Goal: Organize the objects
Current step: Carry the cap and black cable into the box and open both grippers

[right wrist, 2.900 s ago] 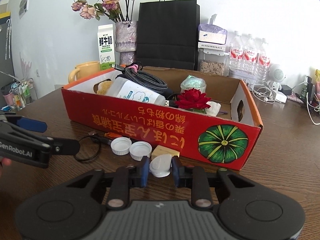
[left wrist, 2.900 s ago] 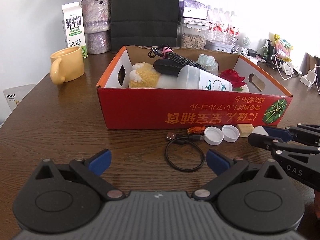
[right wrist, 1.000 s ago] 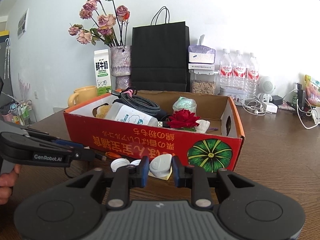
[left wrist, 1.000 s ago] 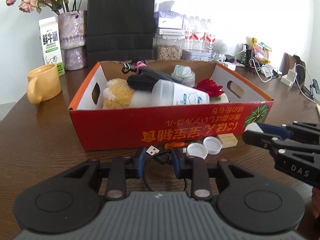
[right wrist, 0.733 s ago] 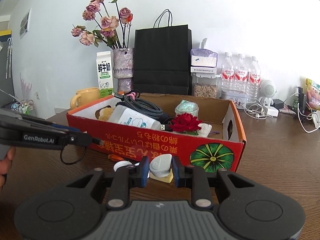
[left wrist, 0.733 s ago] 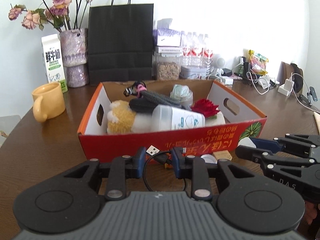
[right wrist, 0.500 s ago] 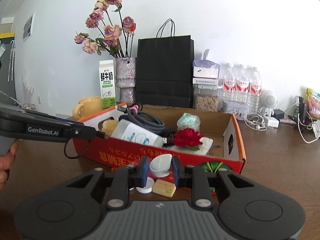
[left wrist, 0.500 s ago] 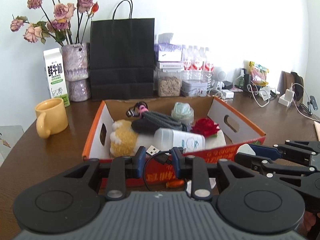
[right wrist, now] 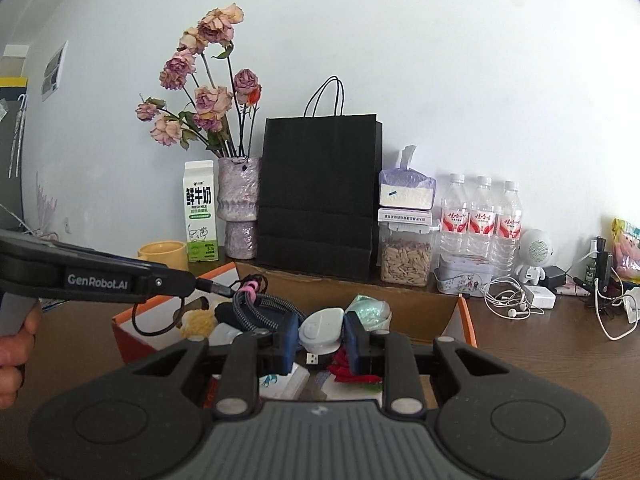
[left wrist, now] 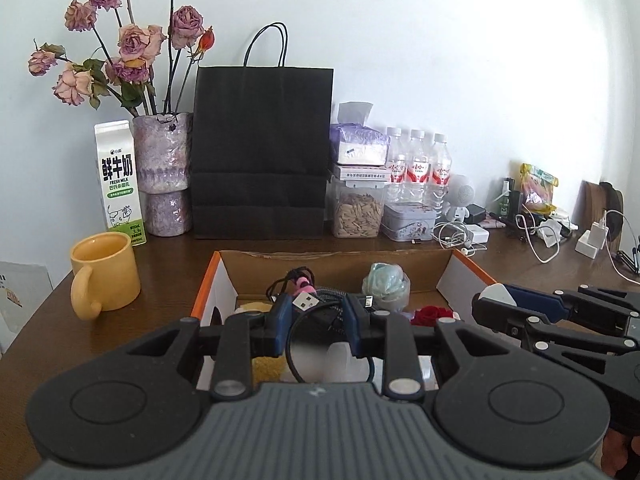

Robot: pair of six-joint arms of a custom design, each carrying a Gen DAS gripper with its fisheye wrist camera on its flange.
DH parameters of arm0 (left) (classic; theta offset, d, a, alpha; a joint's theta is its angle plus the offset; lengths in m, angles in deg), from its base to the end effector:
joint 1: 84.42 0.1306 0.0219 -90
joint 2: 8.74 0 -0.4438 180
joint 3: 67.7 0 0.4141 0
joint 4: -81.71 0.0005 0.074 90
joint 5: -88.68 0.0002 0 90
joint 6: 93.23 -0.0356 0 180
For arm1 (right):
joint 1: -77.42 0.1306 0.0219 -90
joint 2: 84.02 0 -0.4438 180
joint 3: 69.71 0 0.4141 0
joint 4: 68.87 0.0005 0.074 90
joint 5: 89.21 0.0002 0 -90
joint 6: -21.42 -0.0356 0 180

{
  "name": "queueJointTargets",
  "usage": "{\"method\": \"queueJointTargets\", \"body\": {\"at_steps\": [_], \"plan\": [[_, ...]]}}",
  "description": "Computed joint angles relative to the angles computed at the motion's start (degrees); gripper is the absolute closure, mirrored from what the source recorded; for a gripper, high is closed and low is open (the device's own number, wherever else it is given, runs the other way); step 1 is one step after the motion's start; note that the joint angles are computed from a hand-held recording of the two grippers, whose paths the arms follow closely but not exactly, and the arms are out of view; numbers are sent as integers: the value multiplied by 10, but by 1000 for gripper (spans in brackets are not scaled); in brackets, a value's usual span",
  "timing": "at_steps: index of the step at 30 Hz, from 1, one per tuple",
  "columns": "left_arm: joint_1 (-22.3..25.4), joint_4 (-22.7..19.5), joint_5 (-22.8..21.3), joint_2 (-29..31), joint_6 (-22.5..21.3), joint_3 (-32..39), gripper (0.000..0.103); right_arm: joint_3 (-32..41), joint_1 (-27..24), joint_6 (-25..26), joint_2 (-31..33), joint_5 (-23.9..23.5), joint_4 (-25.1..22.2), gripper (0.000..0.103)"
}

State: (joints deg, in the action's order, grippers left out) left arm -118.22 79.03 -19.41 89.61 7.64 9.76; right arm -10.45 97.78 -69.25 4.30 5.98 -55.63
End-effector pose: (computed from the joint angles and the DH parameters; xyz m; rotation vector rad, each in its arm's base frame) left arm 0.4812 -0.3094 0.3787 0.1889 1.9569 -0.1986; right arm 0.4477 0.1622 0.3430 -0.2536 1.8318 0.1726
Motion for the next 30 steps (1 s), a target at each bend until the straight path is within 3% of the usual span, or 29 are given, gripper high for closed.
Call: {"method": "queueJointTargets", "body": {"at_steps": [9, 18, 20, 21, 22, 23, 24, 25, 26, 30], "plan": [[18, 2, 5, 46, 0, 51, 74, 52, -22, -15, 53, 4, -4, 80], [31, -4, 5, 58, 15, 55, 74, 64, -39, -41, 80, -8, -29, 79], [29, 0, -2, 57, 14, 52, 69, 63, -39, -48, 80, -1, -30, 77], [28, 2, -5, 57, 15, 51, 56, 63, -39, -50, 81, 1, -32, 72], [27, 5, -7, 57, 17, 49, 41, 62, -40, -53, 81, 2, -32, 56], [26, 10, -12, 56, 18, 47, 34, 60, -40, -57, 80, 7, -29, 45], [24, 12, -18, 55, 18, 46, 20, 57, -39, -58, 80, 15, -22, 24], [23, 12, -26, 55, 19, 46, 7, 55, -37, -57, 79, 24, -18, 9], [21, 14, -37, 55, 21, 44, 0, 54, -37, -56, 78, 28, -15, 6], [18, 21, -50, 53, 20, 40, 0, 53, -37, -56, 78, 28, -21, 0]]}}
